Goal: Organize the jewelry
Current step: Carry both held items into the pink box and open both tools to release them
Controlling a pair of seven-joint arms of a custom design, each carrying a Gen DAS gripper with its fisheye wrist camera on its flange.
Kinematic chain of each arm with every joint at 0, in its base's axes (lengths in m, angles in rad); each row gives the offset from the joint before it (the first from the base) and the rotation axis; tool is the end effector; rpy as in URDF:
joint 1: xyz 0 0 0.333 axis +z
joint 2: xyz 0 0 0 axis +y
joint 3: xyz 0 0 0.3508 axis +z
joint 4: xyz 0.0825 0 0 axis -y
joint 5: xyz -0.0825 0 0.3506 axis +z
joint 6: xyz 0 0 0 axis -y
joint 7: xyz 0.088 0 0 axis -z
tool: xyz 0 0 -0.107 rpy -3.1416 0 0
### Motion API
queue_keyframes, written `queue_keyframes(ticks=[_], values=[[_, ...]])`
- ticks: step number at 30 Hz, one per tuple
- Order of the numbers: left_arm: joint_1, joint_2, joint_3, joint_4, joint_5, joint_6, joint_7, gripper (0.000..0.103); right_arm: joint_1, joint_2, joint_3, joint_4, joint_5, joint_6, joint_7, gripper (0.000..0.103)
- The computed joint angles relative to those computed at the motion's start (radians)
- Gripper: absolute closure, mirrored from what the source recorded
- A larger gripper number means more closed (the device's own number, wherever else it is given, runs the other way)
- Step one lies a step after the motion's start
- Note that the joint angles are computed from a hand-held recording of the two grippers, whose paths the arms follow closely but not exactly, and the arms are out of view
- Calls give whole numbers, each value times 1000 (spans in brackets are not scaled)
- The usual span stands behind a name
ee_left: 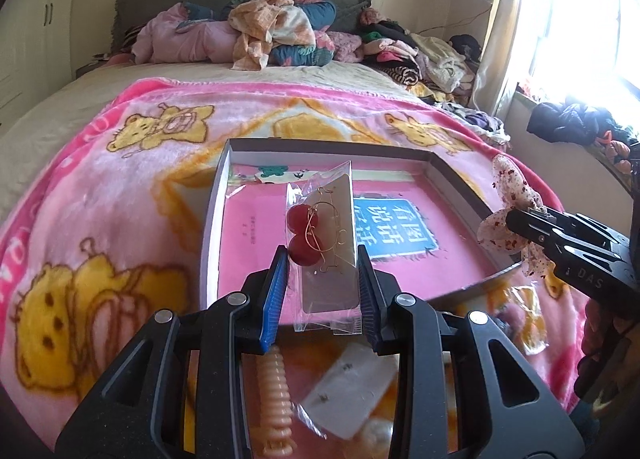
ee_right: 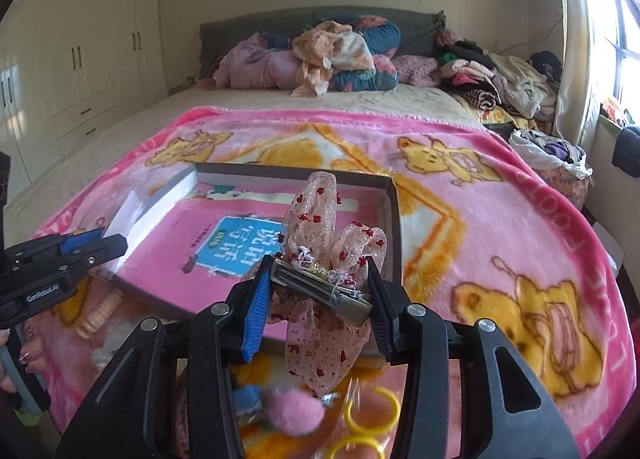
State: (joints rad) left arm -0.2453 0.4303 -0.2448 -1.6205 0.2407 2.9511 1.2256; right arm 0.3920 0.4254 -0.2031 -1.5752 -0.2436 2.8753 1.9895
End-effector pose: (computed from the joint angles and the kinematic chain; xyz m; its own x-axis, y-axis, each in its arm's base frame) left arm 0.6319 -0.3143 0.5380 -0.3528 -0.9221 0.1589 -0.6208 0.1036 -0.7771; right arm 0.6876 0.1765 0.5484 0.0425 -0.9989 -0.0204 -0.6210 -0.0104 -0.7838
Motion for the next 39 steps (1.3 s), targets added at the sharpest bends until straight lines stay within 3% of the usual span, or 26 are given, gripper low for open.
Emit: queue_keyframes(ticks=[9,16,22,28,36,38,39], values=[[-29,73,31,118,19,-110,-9,78,-54,99,53,147,83,-127,-81,61],[-38,107,35,165,26,-172,8,78,-56,138,58,189,109,-169,-93,60],[-48,122,42,185,39,-189,15,77,-58,135,61,167,128,-155,-91,58],[-56,125,48,192,49,-197,18,77,-48,116,51,120,128,-114,-76,47],[-60,129,49,199,52,-203,15,75,-1,42,-13,-3,88,-1,14,32],[-65,129,56,201,59,-203,7,70,7,26,-24,-26,74,15,33,29],[-68,128,61,199,63,-203,0,60,13,16,-34,-42,64,27,46,28]])
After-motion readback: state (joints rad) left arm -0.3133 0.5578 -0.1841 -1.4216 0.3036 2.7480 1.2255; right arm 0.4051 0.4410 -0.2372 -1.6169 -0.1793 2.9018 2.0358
